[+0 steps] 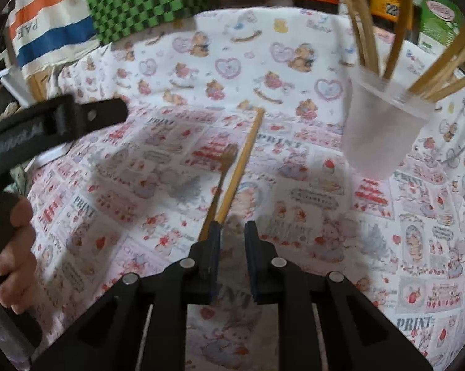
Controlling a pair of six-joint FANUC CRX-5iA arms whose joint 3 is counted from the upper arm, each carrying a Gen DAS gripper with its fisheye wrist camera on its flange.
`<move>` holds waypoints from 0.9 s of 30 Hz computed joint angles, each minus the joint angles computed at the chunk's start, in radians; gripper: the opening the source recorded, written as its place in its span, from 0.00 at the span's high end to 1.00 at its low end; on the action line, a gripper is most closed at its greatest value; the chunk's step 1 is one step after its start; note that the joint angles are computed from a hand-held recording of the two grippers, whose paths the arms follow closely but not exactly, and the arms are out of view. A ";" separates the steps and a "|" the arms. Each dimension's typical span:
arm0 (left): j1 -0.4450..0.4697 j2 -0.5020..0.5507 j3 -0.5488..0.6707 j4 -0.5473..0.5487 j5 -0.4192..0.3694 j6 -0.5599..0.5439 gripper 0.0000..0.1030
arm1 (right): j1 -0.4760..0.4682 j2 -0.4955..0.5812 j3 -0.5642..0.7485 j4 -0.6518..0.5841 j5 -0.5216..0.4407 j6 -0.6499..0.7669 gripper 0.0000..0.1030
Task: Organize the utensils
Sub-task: 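Close the right gripper on the loose wooden chopstick beside the fork, then lift the chopstick upright with the right gripper toward the cup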
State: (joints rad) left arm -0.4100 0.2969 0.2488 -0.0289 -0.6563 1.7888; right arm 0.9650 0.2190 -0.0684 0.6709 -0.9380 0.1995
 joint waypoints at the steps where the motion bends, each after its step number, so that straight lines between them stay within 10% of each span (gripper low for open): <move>1: 0.001 0.001 0.000 0.004 -0.002 -0.005 0.06 | 0.001 0.004 0.007 -0.009 0.003 0.018 0.85; 22: 0.002 0.022 0.025 0.007 -0.033 -0.022 0.06 | -0.012 -0.016 -0.049 0.048 -0.040 -0.128 0.95; 27: 0.007 0.029 0.019 0.059 -0.031 -0.073 0.06 | 0.020 -0.061 -0.164 0.363 -0.049 -0.349 0.95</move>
State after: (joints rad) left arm -0.4030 0.3263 0.2679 0.0304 -0.6873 1.7157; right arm 0.9853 0.1582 -0.2329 1.0340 -0.9872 -0.1495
